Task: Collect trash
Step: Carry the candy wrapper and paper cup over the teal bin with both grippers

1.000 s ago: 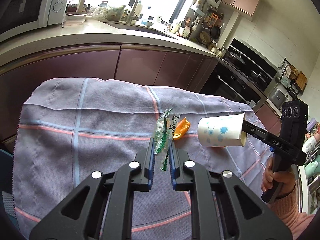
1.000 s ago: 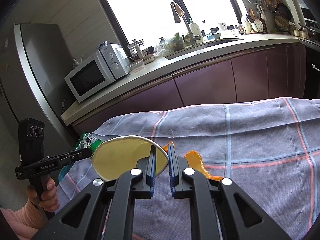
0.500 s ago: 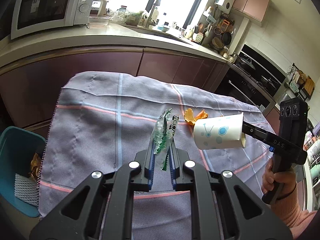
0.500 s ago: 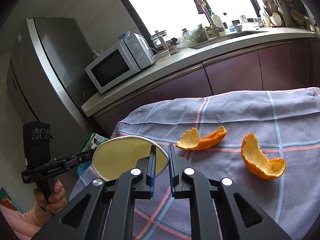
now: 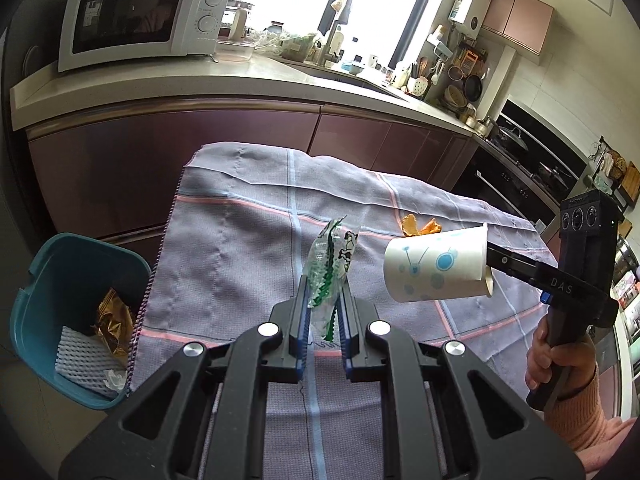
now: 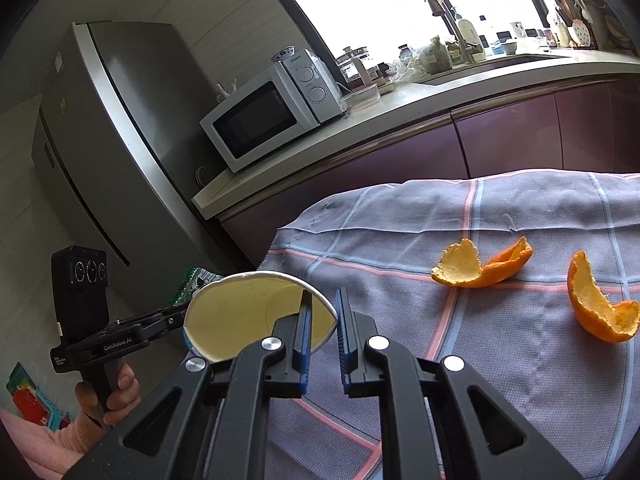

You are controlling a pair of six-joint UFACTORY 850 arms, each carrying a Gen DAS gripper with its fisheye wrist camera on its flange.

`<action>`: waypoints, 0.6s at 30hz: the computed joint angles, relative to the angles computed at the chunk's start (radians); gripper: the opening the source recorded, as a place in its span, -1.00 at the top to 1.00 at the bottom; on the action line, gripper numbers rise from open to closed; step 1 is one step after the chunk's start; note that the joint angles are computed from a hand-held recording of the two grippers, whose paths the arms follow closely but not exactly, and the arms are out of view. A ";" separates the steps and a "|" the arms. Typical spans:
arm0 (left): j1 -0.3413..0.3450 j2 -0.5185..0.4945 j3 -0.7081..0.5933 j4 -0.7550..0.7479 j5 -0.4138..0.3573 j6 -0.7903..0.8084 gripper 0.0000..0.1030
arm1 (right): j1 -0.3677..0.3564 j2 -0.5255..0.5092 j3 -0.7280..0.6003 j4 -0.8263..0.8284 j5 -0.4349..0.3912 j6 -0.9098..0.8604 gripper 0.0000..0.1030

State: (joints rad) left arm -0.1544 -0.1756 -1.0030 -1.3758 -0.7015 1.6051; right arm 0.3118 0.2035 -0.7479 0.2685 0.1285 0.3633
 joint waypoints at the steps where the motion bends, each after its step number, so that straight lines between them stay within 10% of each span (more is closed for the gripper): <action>1: 0.006 0.003 0.003 -0.001 0.000 0.003 0.75 | 0.004 -0.004 -0.004 -0.008 0.001 0.008 0.80; 18: 0.090 0.063 0.047 -0.027 0.012 0.052 0.75 | 0.050 -0.080 -0.083 -0.191 0.002 0.171 0.80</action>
